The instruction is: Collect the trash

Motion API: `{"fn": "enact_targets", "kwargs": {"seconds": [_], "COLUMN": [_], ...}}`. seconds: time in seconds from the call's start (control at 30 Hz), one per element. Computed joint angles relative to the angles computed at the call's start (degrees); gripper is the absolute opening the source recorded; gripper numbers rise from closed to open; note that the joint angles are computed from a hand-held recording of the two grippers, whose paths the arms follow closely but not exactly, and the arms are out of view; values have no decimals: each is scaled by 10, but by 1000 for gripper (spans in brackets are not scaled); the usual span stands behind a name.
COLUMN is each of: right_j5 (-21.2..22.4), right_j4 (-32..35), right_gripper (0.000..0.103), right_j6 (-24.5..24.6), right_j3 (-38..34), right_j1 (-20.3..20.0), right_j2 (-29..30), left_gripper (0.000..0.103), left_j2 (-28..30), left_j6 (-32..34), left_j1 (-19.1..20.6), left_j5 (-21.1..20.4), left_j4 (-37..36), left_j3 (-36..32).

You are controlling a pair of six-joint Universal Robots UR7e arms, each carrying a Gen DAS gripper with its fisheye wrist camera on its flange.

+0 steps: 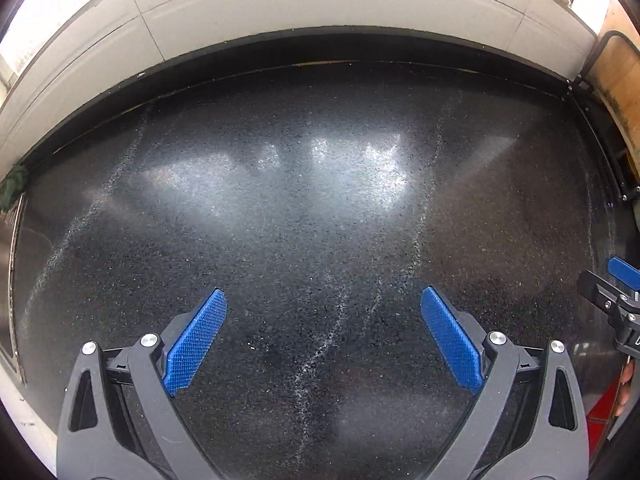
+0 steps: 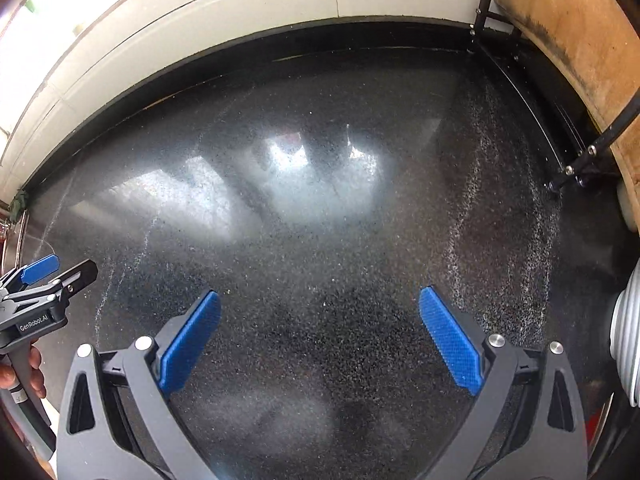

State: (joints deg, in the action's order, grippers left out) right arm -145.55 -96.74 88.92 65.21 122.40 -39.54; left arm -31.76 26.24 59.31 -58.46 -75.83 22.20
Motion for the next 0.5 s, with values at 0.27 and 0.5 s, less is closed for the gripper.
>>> {"fn": "enact_targets", "kwargs": {"seconds": [0.27,0.5], "right_j5": [6,6], "right_j4": [-30,-53], "right_gripper": [96,96], "right_j6": [-1,18], "right_j3": [20,32], "right_j1": [3,9], "right_j2": [-3,-3], "left_gripper": [95,95], "left_j2": [-33,-42], "left_j6": [-1,7], "left_j1": [-3,0], "left_j5": [9,13], "left_j4": [-18,8], "left_j3": [57,55]}}
